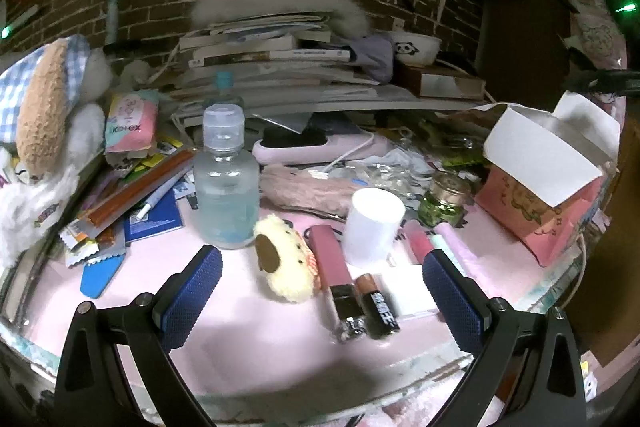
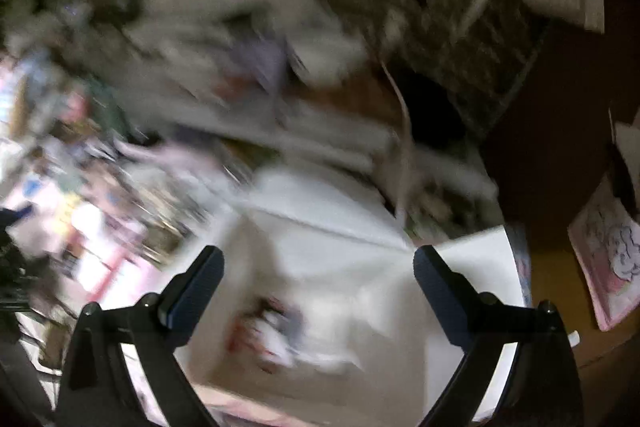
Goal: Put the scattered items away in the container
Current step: 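Grasp the yellow plush with the left gripper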
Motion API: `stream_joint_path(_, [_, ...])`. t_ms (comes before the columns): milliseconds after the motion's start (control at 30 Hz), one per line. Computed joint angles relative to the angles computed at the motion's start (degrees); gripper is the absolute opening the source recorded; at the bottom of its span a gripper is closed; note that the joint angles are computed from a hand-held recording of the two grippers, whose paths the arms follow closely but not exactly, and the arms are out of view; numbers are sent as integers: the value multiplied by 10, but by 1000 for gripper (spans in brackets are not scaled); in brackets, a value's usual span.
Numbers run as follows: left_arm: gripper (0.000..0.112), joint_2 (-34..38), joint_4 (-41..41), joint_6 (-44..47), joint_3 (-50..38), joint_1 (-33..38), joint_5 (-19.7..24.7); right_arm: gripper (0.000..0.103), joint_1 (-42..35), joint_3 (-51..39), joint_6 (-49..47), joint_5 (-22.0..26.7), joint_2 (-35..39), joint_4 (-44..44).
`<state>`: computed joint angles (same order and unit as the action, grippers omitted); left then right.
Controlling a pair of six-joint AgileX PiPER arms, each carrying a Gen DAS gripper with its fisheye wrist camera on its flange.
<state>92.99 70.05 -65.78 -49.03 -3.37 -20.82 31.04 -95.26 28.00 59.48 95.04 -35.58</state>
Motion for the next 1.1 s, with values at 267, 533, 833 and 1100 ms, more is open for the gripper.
stream_joint_path(267, [76, 31, 35, -35, -28, 5, 2, 95, 138, 129, 112, -187, -40, -75])
stream_joint_path(533, [48, 69, 93, -99, -61, 15, -3, 95, 192, 199, 344, -327, 39, -207])
stream_joint_path(833, [37, 91, 124, -140, -84, 19, -9, 95, 156, 257, 564, -408, 88, -298])
stream_joint_path(1100, [32, 88, 141, -151, -88, 9, 4, 95, 145, 253, 598, -375, 111, -308])
